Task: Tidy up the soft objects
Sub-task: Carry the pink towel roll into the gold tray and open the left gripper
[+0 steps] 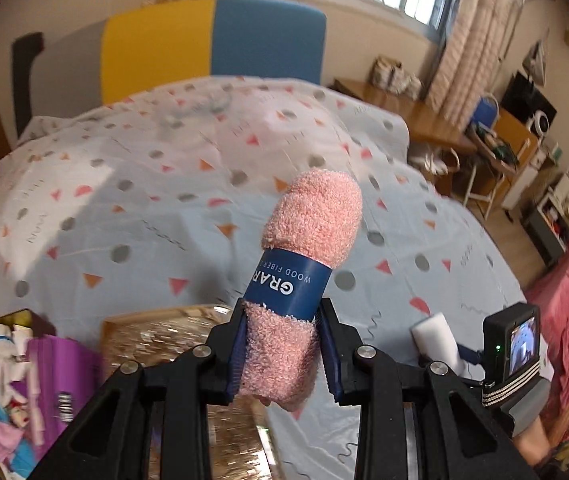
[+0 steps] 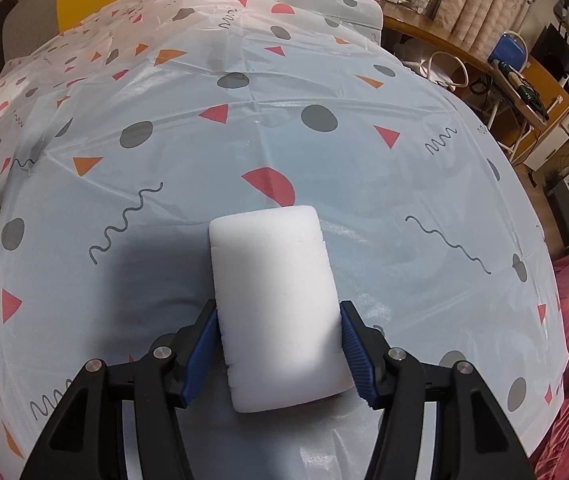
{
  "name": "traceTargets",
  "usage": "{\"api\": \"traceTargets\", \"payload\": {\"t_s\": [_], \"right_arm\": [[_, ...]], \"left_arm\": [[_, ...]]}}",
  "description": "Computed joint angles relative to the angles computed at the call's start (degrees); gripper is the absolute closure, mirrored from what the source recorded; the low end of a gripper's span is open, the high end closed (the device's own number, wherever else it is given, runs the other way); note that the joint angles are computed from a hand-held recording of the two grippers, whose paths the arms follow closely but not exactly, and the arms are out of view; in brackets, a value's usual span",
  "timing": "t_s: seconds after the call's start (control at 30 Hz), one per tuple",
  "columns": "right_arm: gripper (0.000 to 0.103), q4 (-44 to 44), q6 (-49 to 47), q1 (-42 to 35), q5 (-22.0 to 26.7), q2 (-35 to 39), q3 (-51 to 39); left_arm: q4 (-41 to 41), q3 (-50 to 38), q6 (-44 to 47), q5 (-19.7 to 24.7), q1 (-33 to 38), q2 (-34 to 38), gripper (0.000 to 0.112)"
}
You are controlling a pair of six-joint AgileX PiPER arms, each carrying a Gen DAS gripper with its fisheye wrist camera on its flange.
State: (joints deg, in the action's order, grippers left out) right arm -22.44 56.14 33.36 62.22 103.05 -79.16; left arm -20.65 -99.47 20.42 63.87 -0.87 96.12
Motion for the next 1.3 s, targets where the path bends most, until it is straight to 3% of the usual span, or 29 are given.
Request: {"api": "traceTargets", "payload": {"t_s": [0.27, 0.57, 0.9, 1.3], "right_arm": [[0.044, 0.0, 0.6, -0.4, -1.3, -0.6, 1.1], [0.044, -3.1, 1.0, 1.4, 0.1, 0.4, 0.5], [0.044, -5.1, 1.3, 2.6, 1.3, 1.0, -0.1], [0.045, -8.5, 1.4, 4.9, 3.7, 2.7, -1.4]], "left_arm": [[-8.8, -1.6, 5.6, 1.3, 12.3, -3.1, 0.079], [-15.2, -3.6, 12.8, 4.2, 28.1, -1.7, 0.079], [-21.3, 2.4, 22.2, 4.3, 41.2, -3.2, 0.079], [-26.4, 13.5, 37.3, 1.4, 54.7, -6.8, 0.079]]}}
